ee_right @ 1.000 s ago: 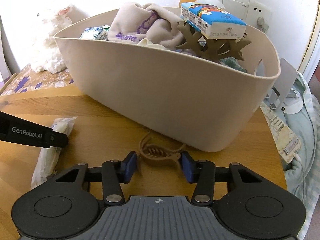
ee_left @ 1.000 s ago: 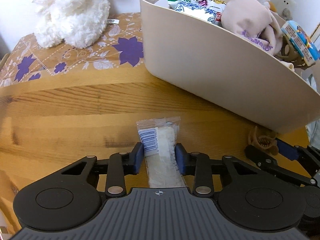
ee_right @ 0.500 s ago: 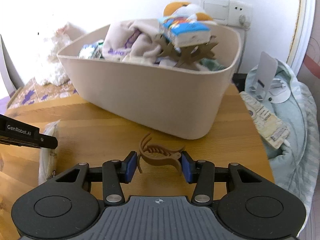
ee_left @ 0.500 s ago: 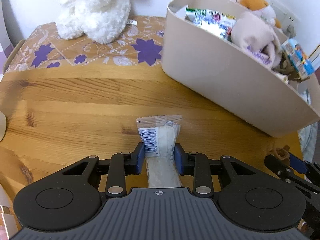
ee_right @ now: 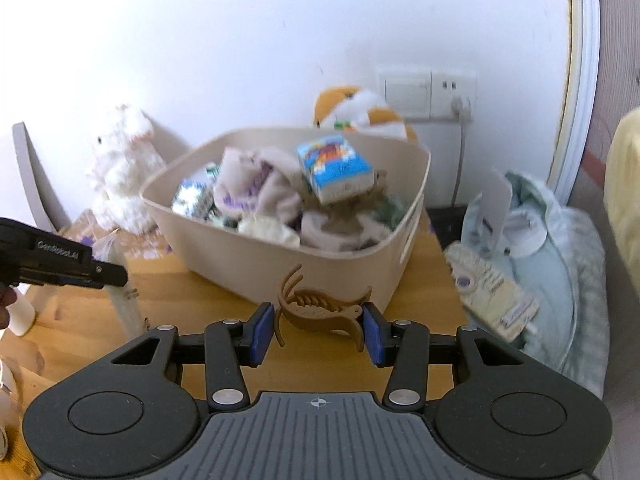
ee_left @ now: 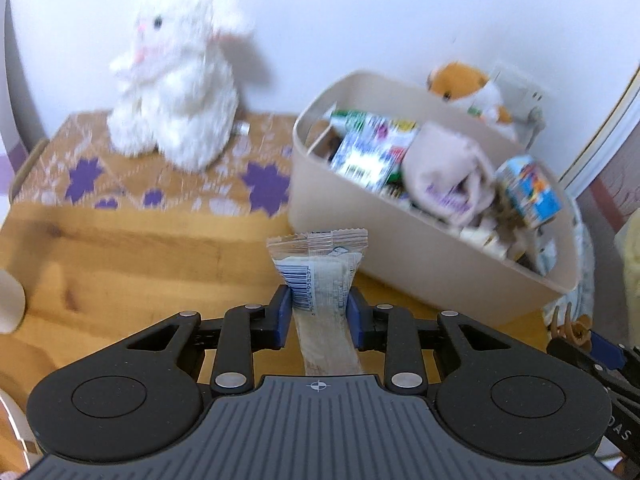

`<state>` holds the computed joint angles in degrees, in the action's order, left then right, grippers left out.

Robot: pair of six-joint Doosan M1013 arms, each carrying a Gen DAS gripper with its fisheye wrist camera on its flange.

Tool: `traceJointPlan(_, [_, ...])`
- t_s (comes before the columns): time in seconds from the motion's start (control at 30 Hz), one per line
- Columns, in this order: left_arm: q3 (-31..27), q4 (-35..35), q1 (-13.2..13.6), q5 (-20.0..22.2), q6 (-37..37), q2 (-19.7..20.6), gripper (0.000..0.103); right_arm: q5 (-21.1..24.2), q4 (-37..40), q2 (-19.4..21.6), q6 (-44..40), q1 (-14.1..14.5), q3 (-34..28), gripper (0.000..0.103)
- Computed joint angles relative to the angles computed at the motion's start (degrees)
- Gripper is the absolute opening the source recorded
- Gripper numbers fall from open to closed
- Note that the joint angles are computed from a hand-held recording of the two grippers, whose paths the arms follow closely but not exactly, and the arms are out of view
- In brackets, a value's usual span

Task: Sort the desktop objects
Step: 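Carry the packet and claw clip over the basket and release both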

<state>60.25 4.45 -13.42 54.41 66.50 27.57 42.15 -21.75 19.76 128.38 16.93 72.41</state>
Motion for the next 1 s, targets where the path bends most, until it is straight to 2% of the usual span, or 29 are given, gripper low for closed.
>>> traceJointPlan(0.3, [-1.23,2.32,-0.57,-6.15,-1.12,-1.11,0.029,-3.64,-3.1,-0.88,-0.21,-0.49,-1.7,0.044])
traceJointPlan(0.57, [-6.85,3.78,-0.98,-8.52,1.02,1.12,0.029,-5.34,-3.4,1.45,-5.44,-1.44,-6.14,0.044])
traceJointPlan(0.8, [-15.0,3.71,-1.36,-7.38,4.48,5.64,0.029,-4.74,-0.63,4.01,-11.43,-2.51,-9.72,0.044])
traceJointPlan(1.0, [-23.41,4.61,-2.08,-1.69,6.1,11.16,0.029,-3.24,2.9,5.92,-14.94,-3.09,-11.52,0.044])
